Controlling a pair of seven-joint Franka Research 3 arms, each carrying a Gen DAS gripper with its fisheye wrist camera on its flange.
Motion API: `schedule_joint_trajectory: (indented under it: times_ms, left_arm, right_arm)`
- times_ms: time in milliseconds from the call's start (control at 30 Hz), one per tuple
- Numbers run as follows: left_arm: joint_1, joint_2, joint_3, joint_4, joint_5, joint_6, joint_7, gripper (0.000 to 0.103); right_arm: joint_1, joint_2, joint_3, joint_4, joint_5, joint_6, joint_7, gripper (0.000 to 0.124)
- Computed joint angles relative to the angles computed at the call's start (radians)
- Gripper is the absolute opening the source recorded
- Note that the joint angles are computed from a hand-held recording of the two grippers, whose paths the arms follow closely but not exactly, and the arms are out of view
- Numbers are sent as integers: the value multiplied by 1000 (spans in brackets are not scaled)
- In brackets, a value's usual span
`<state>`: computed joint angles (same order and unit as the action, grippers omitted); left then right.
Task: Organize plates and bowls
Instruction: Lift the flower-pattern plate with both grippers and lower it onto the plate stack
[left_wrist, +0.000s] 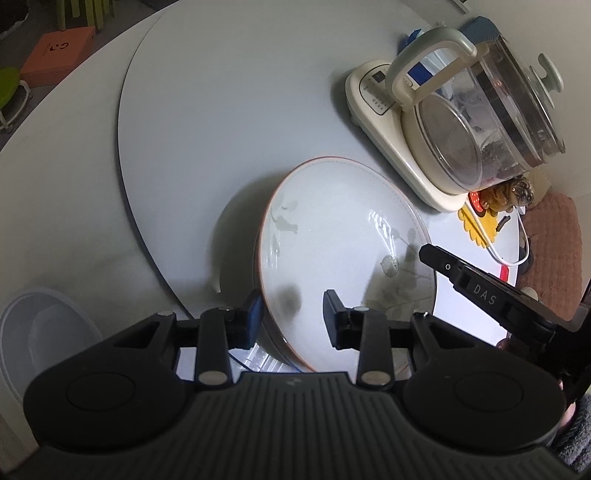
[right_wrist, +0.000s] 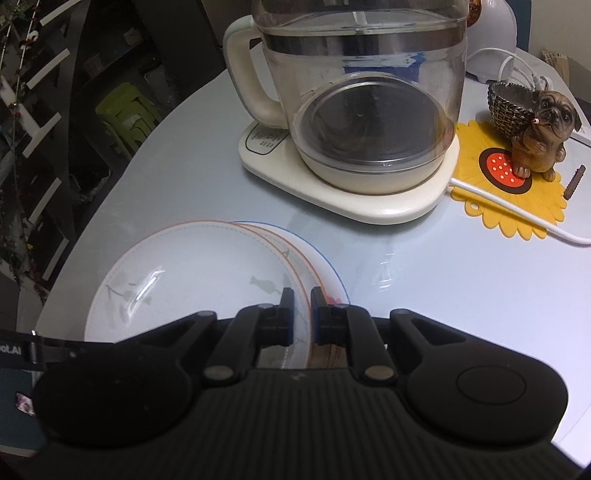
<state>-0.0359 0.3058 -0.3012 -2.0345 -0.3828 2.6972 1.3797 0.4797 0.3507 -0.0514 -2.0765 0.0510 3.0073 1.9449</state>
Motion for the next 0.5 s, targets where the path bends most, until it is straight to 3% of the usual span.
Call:
schedule_joint_trajectory:
  times_ms: [133,233,300,500]
  left_arm:
    - [2,-24,-5,-30,-5,22,15,39]
    - [0,-47,-7,-50,-15,42,35,39]
    - [-5,-61,-6,-60,-16,57,45,39]
    - [-21,-130,-8,-105,-53,97,92,39]
  right_arm:
    - [34,-3,-36,0,-32,-7,38,12]
    - [94,-23,-108,-13,-111,-15,121,12]
    - [73,-46,-90,-33,-113,-9,137,12]
    - [124,-143,-159,-110,-292,2,319,12]
